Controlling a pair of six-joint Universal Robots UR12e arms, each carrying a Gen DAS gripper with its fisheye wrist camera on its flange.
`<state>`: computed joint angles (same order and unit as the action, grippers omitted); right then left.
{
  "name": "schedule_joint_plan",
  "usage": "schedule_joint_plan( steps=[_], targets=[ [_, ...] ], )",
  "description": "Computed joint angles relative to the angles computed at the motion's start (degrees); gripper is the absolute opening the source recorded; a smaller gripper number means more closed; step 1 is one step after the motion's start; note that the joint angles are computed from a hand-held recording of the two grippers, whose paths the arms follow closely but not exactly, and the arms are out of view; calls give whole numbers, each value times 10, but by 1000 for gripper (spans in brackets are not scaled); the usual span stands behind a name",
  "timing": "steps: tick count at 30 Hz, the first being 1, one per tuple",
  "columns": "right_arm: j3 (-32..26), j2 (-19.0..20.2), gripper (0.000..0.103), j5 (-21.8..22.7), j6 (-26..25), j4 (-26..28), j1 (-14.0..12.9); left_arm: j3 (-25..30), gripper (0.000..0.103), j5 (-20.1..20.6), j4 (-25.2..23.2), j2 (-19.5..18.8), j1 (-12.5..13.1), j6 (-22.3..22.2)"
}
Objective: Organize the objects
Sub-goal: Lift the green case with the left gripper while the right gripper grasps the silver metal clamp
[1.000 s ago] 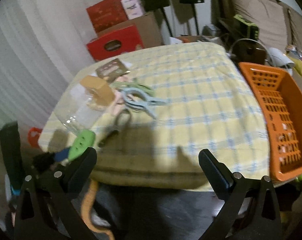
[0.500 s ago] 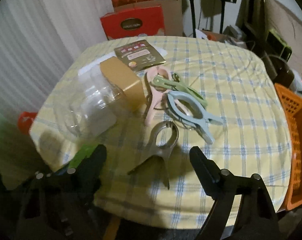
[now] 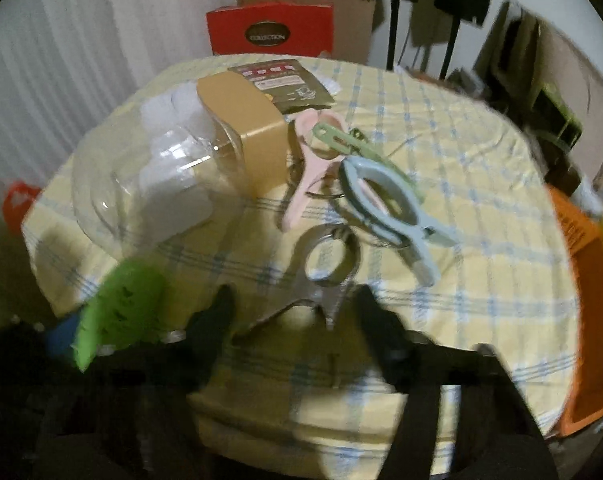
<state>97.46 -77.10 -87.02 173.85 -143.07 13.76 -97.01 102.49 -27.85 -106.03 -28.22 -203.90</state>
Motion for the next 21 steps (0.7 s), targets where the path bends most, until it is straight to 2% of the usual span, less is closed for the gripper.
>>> schedule_joint_plan(
  steps=[1,7,16,21],
  targets=[
    [0,-1,41,5,1,3,-2,0,42,0,0,0,0,-1],
    [12,-14,33,11,-6,10,-7,4,42,7,-6,-2,-2,-1],
    [16,-26,31,25,-4,35,-13,5,42,21,-10,-3,-5,-8],
    [18,-32,31,49,-5,53,-28,4,42,21,-9,-3,-5,-9]
  ],
)
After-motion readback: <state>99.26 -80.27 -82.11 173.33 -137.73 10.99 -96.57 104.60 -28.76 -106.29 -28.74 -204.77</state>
